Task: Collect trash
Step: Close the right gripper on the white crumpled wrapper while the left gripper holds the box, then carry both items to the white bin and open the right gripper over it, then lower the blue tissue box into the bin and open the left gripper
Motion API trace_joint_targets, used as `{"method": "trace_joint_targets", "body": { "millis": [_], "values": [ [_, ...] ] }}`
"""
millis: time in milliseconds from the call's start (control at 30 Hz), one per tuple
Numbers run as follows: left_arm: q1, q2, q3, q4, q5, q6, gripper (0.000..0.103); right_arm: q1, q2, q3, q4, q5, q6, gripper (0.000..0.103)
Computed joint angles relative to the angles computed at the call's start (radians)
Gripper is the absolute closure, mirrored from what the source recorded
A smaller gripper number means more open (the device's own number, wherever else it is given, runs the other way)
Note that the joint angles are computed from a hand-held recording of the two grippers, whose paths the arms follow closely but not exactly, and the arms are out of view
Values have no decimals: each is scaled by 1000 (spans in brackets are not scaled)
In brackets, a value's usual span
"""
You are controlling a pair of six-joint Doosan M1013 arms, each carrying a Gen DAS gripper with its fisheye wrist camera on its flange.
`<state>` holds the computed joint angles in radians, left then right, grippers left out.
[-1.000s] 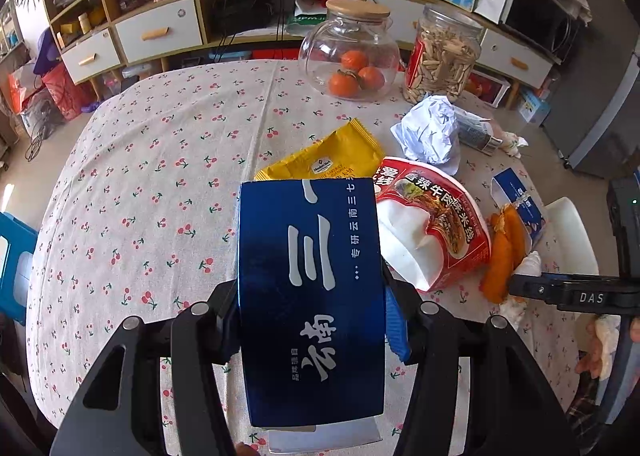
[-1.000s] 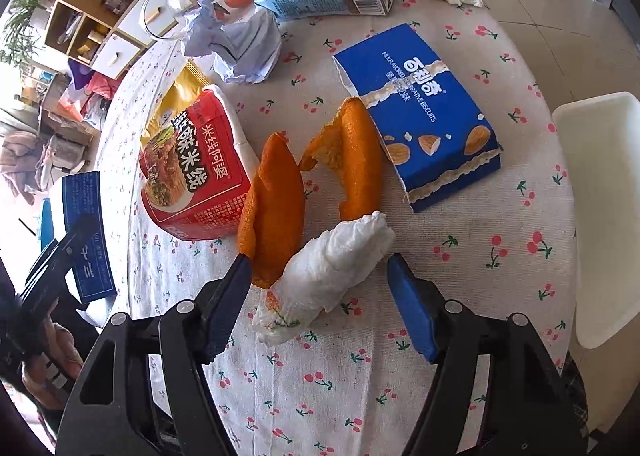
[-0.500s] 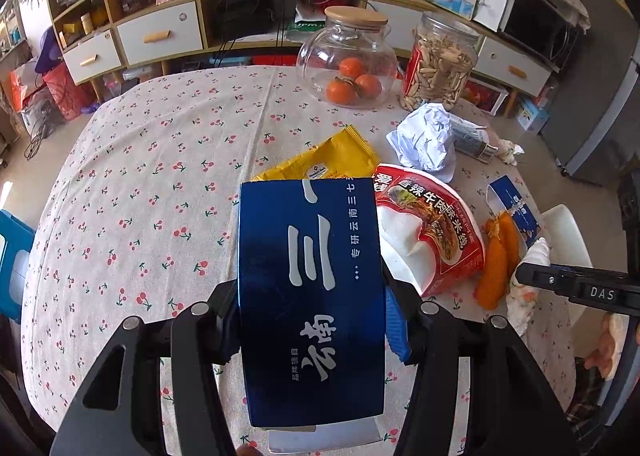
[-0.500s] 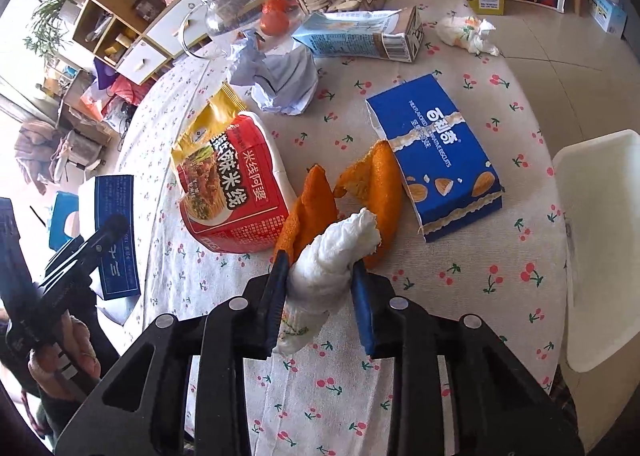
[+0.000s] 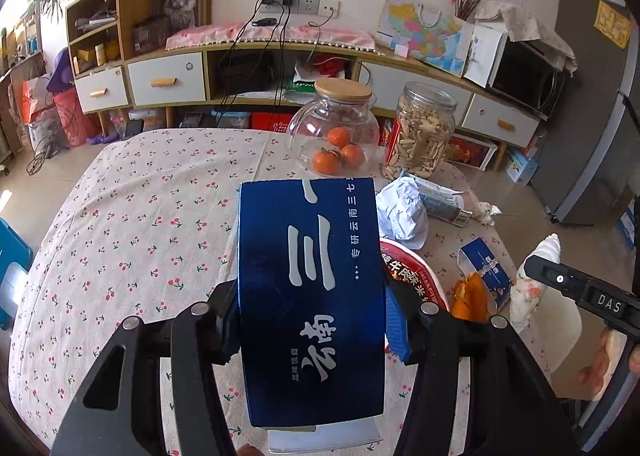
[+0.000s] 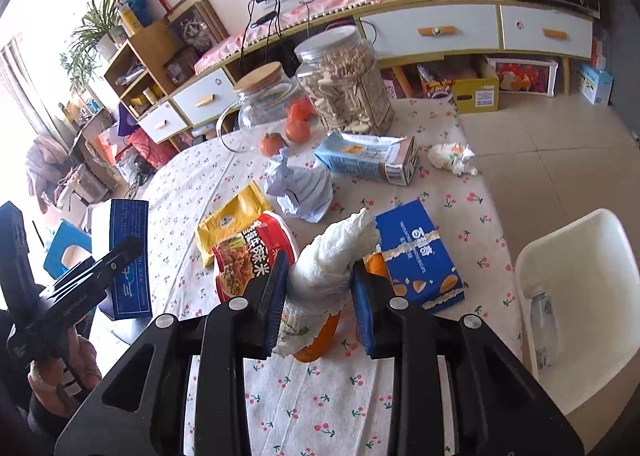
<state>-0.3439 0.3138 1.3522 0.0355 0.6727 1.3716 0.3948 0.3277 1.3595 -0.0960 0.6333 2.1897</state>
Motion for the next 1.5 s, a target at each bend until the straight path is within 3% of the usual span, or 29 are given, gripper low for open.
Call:
{"method": "trace_joint_targets", "body": {
  "millis": [233, 600, 733, 967, 1167, 1233, 1267, 1300, 1333, 1500],
  "values": [
    [-44, 7, -9, 21, -52, -22, 48, 22, -30, 39, -349, -51, 269, 74],
    [-116, 23, -36, 23, -136, -60, 48, 26, -68, 89, -699, 20, 555, 74],
    [-144, 26, -42, 0, -162, -45, 48, 12, -85, 110, -746, 65, 607, 74],
    [-193, 56, -81, -50, -130, 18, 48, -23, -121, 149, -766, 134, 670, 74],
    [-231, 83, -119, -58, -98, 50, 48, -37, -127, 152, -775, 261, 701, 74],
    [-241, 91, -128, -71, -88, 70, 48, -49, -136, 160, -763, 279, 721, 67],
    [-247, 98, -136, -80, -80, 80, 48, -55, -144, 166, -763, 282, 747, 60],
    [-251, 103, -142, -93, -72, 93, 48, -60, -152, 175, -773, 290, 785, 46],
    [-256, 109, -149, -102, -64, 100, 48, -63, -159, 181, -788, 303, 821, 41],
    [-285, 138, -185, -122, -26, 130, 48, -86, -194, 213, -814, 342, 939, 33]
  ]
}}
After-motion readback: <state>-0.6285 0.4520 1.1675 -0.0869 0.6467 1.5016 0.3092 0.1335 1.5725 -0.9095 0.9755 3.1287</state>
